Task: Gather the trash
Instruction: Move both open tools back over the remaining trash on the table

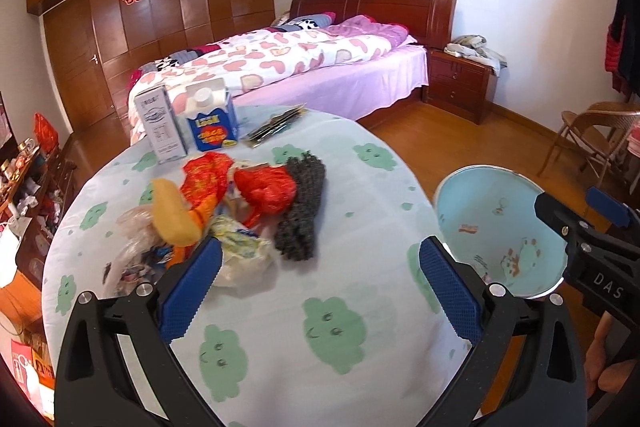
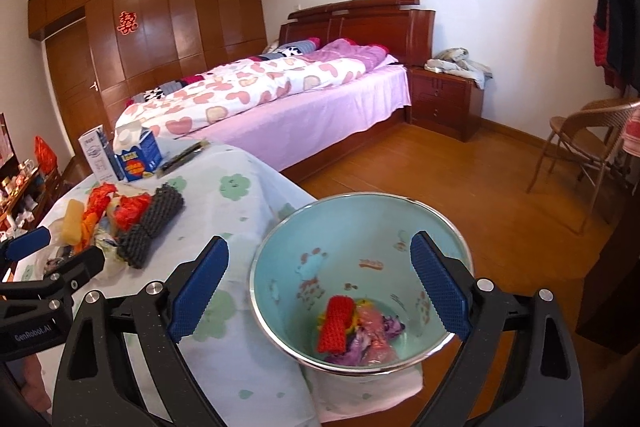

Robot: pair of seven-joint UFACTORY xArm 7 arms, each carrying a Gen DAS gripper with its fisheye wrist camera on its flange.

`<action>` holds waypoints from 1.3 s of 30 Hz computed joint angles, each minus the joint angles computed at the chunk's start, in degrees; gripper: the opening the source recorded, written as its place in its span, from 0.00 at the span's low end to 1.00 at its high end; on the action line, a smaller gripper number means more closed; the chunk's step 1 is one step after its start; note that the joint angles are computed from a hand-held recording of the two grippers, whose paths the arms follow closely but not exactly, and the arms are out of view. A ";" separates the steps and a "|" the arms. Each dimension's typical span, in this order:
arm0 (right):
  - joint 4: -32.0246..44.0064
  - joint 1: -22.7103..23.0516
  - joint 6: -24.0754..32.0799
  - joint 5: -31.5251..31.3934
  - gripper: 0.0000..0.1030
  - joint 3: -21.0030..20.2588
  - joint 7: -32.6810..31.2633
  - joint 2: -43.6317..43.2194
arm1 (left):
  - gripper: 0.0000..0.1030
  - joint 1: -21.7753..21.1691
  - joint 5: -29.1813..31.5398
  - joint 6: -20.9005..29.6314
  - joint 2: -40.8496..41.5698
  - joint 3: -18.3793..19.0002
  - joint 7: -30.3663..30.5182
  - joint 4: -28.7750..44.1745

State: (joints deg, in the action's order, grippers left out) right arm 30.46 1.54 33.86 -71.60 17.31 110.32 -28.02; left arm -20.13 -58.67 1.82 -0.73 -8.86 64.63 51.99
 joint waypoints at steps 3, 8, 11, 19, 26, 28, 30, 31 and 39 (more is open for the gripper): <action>1.82 0.17 -0.12 -0.70 0.88 0.51 0.33 1.84 | 0.94 0.80 0.80 0.61 -0.09 0.65 -1.26 -0.27; 4.61 1.64 0.67 -2.11 0.88 0.88 1.19 4.54 | 0.94 2.58 0.95 1.23 0.21 1.78 -1.45 -0.50; 7.05 2.91 0.37 -3.52 0.88 0.50 1.43 7.24 | 0.94 4.25 2.34 1.45 0.68 2.47 -2.97 -0.73; 12.91 7.48 0.94 -6.96 0.87 -1.04 2.32 13.82 | 0.94 10.28 -0.26 2.65 2.52 3.75 -1.60 0.04; 17.47 11.21 0.22 -8.13 0.84 -3.51 1.65 19.65 | 0.93 15.35 -2.51 3.62 4.54 3.79 -0.52 1.88; 18.64 11.89 -0.85 -7.88 0.78 -4.39 1.19 21.22 | 0.93 16.38 -2.55 3.70 4.86 3.59 -0.59 2.29; 19.40 12.46 -1.41 -8.10 0.77 -5.06 1.38 22.26 | 0.93 17.24 -2.94 3.85 5.19 3.36 -0.14 2.84; 20.02 12.64 -1.88 -8.29 0.77 -5.43 1.64 23.01 | 0.93 17.63 -3.06 3.92 5.41 3.27 -0.06 3.20; 26.22 12.94 -7.99 -5.97 0.69 -9.36 0.17 30.28 | 0.92 18.82 -3.88 4.19 6.72 2.03 0.90 4.97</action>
